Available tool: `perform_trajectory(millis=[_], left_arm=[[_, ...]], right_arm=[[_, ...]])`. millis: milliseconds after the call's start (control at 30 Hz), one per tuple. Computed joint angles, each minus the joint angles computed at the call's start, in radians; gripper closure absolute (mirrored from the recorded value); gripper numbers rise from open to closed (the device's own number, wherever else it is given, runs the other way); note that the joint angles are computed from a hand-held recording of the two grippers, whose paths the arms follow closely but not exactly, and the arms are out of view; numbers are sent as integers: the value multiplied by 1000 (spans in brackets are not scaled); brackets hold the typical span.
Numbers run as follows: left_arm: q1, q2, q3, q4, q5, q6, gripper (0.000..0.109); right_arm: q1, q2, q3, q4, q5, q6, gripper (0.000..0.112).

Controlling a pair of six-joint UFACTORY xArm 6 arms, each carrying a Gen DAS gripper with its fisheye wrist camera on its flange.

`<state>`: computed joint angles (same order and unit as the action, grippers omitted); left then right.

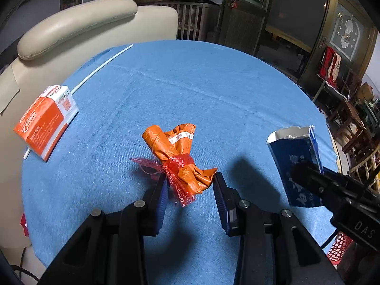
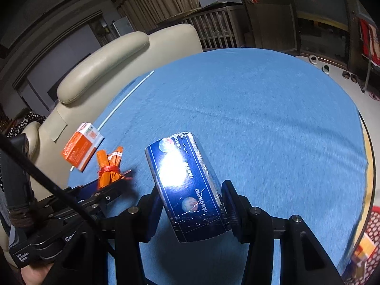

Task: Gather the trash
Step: 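Lift the orange wrapper with the left gripper while the right lifts the carton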

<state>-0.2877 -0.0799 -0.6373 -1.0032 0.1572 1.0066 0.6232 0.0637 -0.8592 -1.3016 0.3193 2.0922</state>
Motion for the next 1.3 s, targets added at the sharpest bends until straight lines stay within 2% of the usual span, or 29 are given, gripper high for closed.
perform_trajectory(millis=[200,567,900,1300], left_arm=[[-18,-55,38,-24,-18,34,69],[-53,-136,100,-3,-31,19,69],[-48,-160,100,-19,24,32,69],[-90,-152,95,36,6,-4,69]], right_arm=[[33,-37,42,-69,28,120,61],[66,-122,114,-124,68,227,61],[95,-187,173,-128,115,281,61],[100,-217,209,-172,116,361,61]])
